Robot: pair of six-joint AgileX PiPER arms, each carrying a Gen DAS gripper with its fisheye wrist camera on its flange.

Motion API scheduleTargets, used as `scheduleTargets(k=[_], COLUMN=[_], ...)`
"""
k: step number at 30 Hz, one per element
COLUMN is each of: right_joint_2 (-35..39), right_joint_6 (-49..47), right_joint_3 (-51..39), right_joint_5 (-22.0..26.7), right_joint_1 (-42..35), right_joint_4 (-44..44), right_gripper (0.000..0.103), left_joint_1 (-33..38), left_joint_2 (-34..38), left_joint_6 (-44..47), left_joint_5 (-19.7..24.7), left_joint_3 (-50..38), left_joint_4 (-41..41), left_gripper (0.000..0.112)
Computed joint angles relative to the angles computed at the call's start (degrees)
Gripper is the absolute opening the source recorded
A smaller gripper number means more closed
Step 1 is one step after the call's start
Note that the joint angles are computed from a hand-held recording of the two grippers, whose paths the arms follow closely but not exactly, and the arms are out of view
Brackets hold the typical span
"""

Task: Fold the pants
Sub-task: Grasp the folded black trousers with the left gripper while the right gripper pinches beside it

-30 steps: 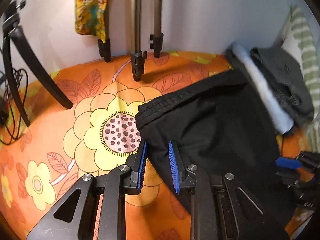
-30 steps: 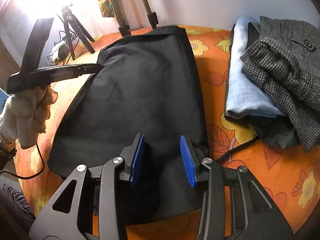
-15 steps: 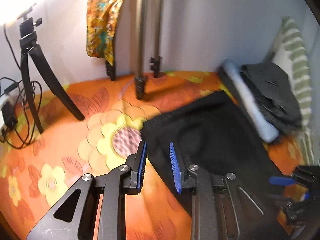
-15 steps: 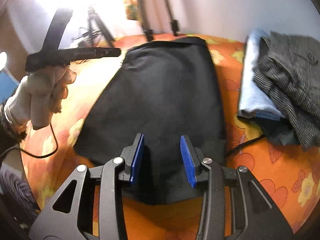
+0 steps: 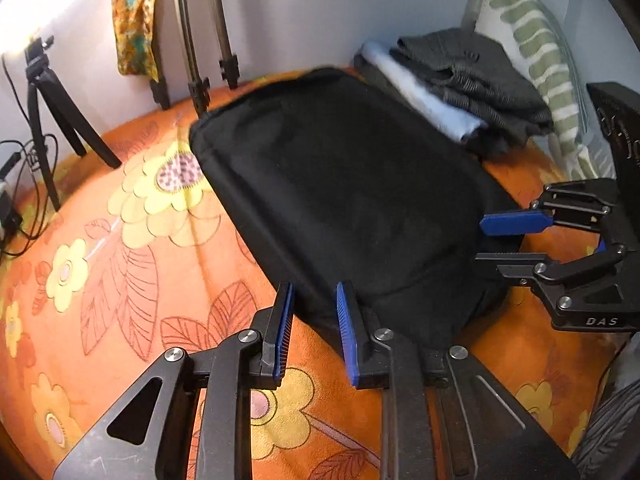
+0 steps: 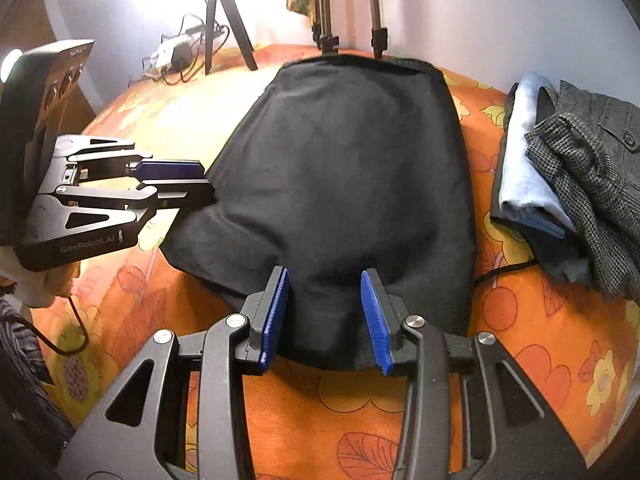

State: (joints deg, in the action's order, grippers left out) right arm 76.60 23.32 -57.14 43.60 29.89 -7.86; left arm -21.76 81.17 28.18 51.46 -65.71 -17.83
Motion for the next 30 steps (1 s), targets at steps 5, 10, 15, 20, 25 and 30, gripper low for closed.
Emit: scheduleTargets(k=[5, 10, 15, 20, 25, 30], right_joint_2=[1.5, -0.8, -1.3, 6.9, 15.5, 21.6], right_joint_6=[-3.1, -13.0, -17.4, -31.1, -30.9, -33.6], right_joint_3=[-0.8, -0.9, -2.6, -10.4, -18.1, -24.0], right_joint_5=[0.6, 0.5, -0.8, 3.3, 4.7, 9.1], right_joint_1=[-1.3, -8.3, -15.5, -25.7, -28.4, -30.7], right_joint_4=[2.4, 14.5, 17.9, 31.1, 31.7, 35.1], right_gripper=[0.040, 0.040, 0.056, 0.064, 0.069, 0.069], left_joint_1=[-0.8, 2.9, 8.7, 11.1, 11.2, 10.6], left_joint_2=[-0.4, -0.4, 3.4, 8.7, 12.2, 13.8], left_joint_6=[-0.6, 0.8, -0.9, -5.2, -8.2, -8.9], left_joint_5=[-2.0, 2.0, 7.9, 11.1, 11.5, 10.8], left_joint_3=[1.4, -1.7, -9.3, -15.5, -17.5, -18.0], left_joint_4=[0.6, -3.4, -7.3, -9.0, -9.3, -9.5], left_gripper=[0.021, 0.021, 0.038, 0.045, 0.045, 0.045])
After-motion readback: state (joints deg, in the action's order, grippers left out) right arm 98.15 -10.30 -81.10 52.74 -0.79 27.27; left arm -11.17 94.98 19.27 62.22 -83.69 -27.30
